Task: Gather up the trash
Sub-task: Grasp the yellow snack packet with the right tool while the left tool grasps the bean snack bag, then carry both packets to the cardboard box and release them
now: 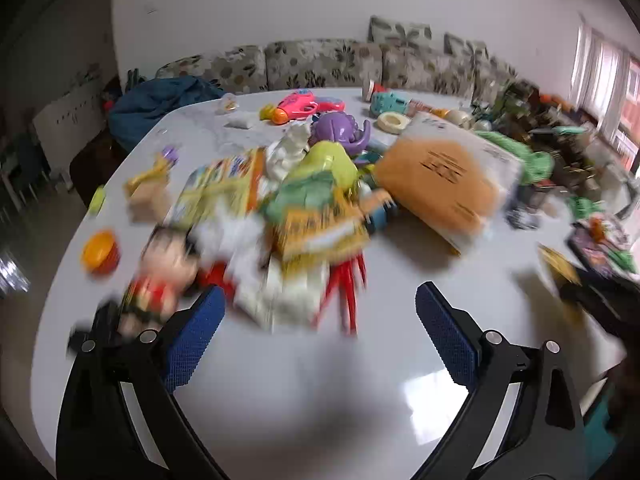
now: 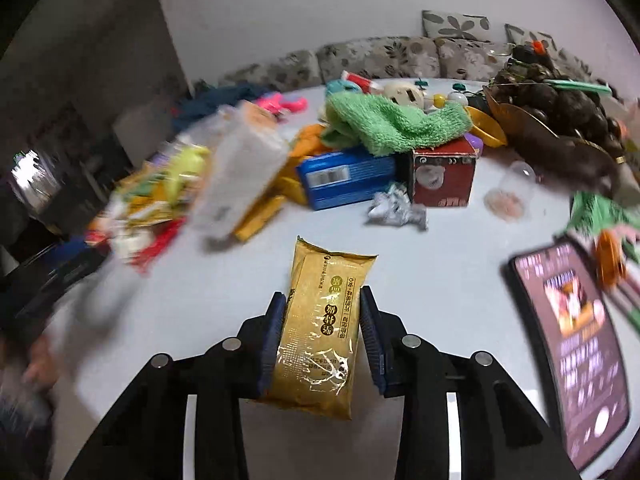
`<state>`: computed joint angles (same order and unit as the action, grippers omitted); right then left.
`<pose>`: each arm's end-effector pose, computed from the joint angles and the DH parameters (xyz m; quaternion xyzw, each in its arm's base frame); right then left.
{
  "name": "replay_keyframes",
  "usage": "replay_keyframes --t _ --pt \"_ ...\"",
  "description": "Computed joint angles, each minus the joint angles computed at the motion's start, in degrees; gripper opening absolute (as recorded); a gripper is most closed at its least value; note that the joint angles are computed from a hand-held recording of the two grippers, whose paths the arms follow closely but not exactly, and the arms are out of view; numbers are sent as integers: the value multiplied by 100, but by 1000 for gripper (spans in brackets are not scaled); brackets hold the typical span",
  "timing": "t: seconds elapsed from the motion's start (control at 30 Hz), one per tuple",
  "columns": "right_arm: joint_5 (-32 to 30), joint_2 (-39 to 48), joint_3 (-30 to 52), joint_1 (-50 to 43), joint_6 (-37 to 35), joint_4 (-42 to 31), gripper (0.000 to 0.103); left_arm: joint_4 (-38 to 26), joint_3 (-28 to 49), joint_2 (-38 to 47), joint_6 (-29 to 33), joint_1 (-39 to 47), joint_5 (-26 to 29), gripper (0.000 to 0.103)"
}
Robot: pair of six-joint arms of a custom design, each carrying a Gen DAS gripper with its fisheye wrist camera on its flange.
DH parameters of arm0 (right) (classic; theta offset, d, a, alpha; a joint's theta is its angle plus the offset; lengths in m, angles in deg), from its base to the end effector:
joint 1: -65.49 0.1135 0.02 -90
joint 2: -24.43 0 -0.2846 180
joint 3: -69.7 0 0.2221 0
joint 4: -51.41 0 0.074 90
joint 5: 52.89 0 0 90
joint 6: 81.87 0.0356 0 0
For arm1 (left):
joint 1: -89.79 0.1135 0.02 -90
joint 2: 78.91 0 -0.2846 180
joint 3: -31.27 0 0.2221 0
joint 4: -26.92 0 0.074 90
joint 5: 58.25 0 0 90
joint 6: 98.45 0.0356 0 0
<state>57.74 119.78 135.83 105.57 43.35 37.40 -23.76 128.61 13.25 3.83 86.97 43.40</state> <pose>0.2518 0.1955 0.2149 0.0327 0.9052 0.1084 0.4096 0.3275 -0.0233 0.3403 0.1591 0.9077 -0.0626 0.3832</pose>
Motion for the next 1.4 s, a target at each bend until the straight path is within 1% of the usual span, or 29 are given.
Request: replay_keyframes --t 0.07,0.1,0.2,0.23,0.27,0.3,0.33,0.4,0.43,0.47,0.53,0.63,0.7,0.73,0.8,0.83,0.87,0.93,0.97,1.0,1.03,1.1,1.2,1.23,1.27,1.3,1.33,1.37,1.4 --pt "-27 -206 -217 134 69 102 37 -204 700 573 -161 -217 -314 94" --pt "-75 -226 -216 150 92 91 37 -461 1207 960 -292 -302 -464 94" --pt "-168 -364 -437 278 237 261 37 -1013 2224 1799 -650 -394 -761 93" --pt "-178 -379 -478 306 266 319 37 -873 2221 1837 -745 -429 -991 84" --pt "-156 -394 -512 340 289 367 37 -686 2084 1774 -742 -451 -1124 62" --pt "-235 -364 -534 260 226 500 37 -651 2050 1729 -684 -446 -1135 56" --pt "-248 -363 -546 244 215 554 37 -839 2133 1675 -746 -324 -766 48" --pt "-219 -400 -596 243 214 685 37 -791 1907 1278 -788 -110 -261 47" --pt "-203 -435 -604 260 192 719 37 -559 1533 771 -690 -42 -204 47" --pt "-147 -483 -604 305 163 722 37 -457 1356 494 -639 5 -91 47" --pt "-82 -588 -598 389 134 744 37 -316 892 -367 -442 257 476 47" --pt "-69 -842 -559 567 151 703 37 -452 469 -1454 -128 649 1149 47" --pt "61 -1076 -524 791 133 616 37 -684 357 -1935 164 932 1576 47" --pt "151 -1180 -501 917 124 552 37 -917 170 -2335 507 1245 1995 47" --pt "258 -1405 -463 1220 98 411 37 -1232 -95 -2764 995 1639 2463 47" --pt "323 -1497 -425 1410 101 292 37 -1476 -279 -3024 1346 1898 2694 47" --pt "380 -1549 -381 1579 113 163 37 -1692 -476 -3270 1637 2026 2765 47" --pt "391 -1617 -345 1998 203 -111 37 -2462 -821 -3619 2616 2616 3116 47" --pt "370 -1604 -344 2136 258 -185 37 -2810 -977 -3673 3074 2864 3241 47" --pt "332 -1539 -343 2338 365 -311 37 -3288 -1218 -3684 3753 3198 3332 47" --pt "288 -1433 -342 2486 458 -410 37 -3461 -1460 -3705 4093 3335 3267 47" --pt "31 -1089 -386 2669 594 -479 37 -3520 -2028 -3704 4499 3402 2951 47" --pt "-712 -267 -619 2544 893 -26 37 -3055 -3084 -3527 4644 3259 2290 49" --pt "-959 16 -717 2462 957 252 38 -2639 -3501 -3268 4446 2986 1975 53" --pt "-1338 572 -821 2270 1072 696 39 -2235 -3828 -3019 4194 2682 1669 64" --pt "-1708 1043 -823 2092 1162 967 44 -1839 -4130 -2669 4127 2522 1459 72" --pt "-1976 1463 -771 1951 1252 1126 61 -1205 -4525 -2345 3907 2279 1163 84" --pt "-2102 1909 -666 1849 1350 1190 69 -482 -4924 -2063 3666 2034 828 88" --pt "-2174 2115 -570 1804 1359 1152 69 -70 -5142 -1810 3603 1913 656 88"
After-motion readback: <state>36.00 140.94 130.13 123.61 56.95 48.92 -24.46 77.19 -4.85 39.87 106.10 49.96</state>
